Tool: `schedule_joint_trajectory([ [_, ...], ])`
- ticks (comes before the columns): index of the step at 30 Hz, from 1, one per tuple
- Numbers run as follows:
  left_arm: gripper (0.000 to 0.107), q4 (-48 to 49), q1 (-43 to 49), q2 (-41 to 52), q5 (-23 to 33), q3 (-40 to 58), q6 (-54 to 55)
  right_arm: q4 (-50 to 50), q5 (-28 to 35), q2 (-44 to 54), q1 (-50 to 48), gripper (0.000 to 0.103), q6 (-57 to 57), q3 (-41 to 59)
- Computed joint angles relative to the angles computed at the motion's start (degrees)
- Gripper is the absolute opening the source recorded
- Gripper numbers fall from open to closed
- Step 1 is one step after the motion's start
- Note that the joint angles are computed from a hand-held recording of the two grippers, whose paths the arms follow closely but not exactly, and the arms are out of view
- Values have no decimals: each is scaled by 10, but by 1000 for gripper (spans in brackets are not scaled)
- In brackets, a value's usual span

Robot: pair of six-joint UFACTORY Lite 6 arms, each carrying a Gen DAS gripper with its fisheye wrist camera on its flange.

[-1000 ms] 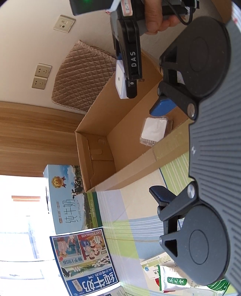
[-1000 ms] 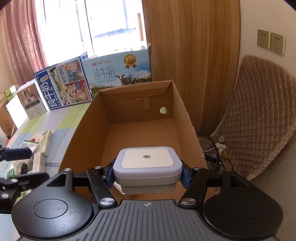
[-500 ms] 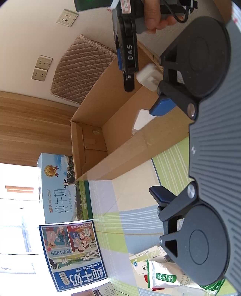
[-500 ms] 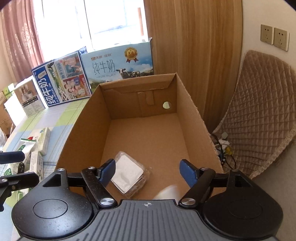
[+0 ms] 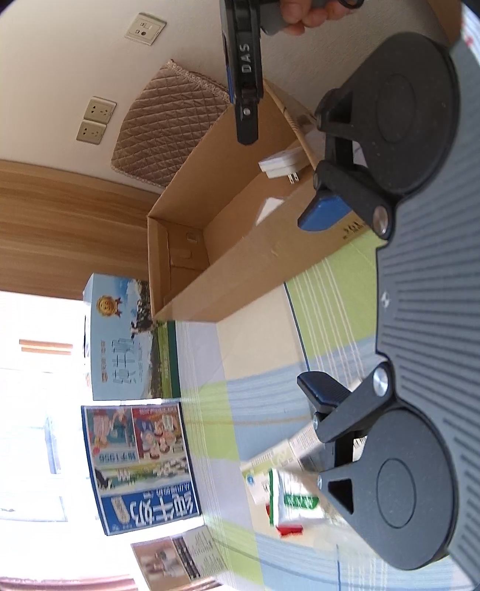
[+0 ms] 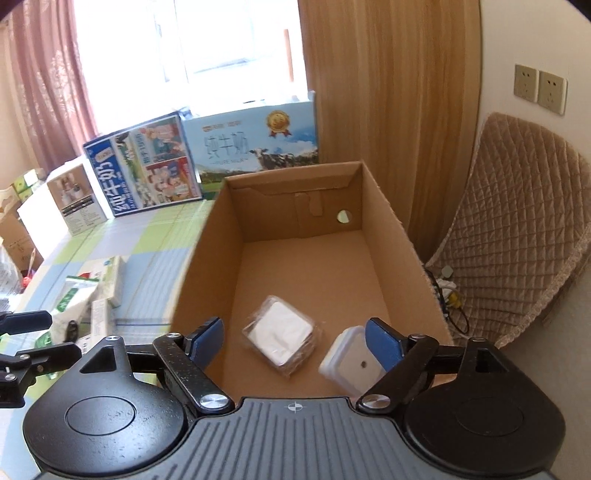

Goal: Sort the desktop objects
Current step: 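Return both tools from the box to the remaining objects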

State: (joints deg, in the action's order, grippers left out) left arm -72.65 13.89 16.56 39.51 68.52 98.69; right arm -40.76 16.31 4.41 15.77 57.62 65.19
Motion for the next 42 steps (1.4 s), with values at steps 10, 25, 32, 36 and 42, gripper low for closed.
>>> schedule_joint_trajectory([
  [10,82,36,111,-42,60,-10,3,-71,83,-40,111,85,101,7],
  [25,88,79,277,12,121,49,36,-120,148,7,245,87,174,82],
  [32,96,105,328,76,121,114,30,-105,128,65,276,100,166,130],
  [36,99,115,343,108,114,140,34,-90,113,106,289,101,153,160],
  [42,101,126,343,155,95,182,29,-54,91,168,292,101,118,204],
])
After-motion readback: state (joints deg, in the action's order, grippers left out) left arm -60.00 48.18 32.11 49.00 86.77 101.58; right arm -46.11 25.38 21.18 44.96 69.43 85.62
